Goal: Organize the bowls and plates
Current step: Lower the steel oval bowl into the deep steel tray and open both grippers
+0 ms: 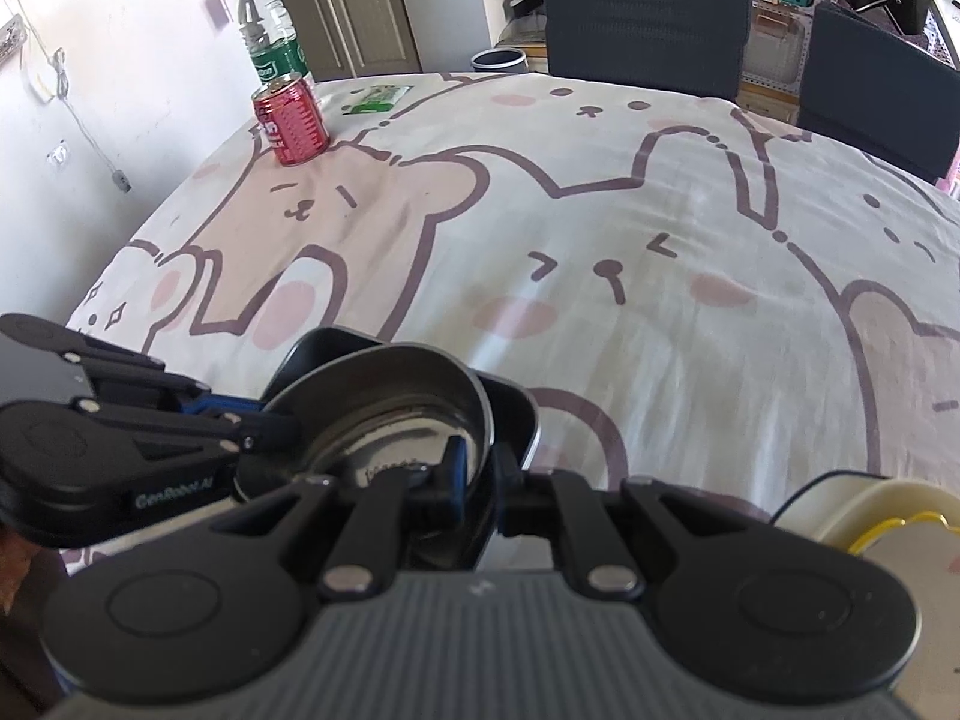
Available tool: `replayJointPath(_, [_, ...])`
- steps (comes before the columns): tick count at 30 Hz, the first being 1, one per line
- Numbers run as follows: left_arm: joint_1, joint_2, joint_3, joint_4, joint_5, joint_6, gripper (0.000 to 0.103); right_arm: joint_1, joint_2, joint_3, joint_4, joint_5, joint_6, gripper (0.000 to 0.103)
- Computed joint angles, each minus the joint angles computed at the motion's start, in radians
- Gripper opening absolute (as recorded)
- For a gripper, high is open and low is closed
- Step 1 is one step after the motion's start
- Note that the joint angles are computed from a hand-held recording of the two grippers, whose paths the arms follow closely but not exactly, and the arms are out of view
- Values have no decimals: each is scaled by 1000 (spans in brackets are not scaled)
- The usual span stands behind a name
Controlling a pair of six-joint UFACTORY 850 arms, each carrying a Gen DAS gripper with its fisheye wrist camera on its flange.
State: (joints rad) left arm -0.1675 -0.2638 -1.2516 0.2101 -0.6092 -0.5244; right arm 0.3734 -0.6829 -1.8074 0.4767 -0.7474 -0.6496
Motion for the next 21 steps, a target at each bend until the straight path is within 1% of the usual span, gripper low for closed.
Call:
replayJointPath(9, [-2, -12, -7, 8, -18, 14, 4, 5, -22, -22, -7, -16, 2, 10])
replayJointPath(21, [-1, -25, -15, 15, -25, 23, 5, 8, -25, -20, -14, -10, -1, 11])
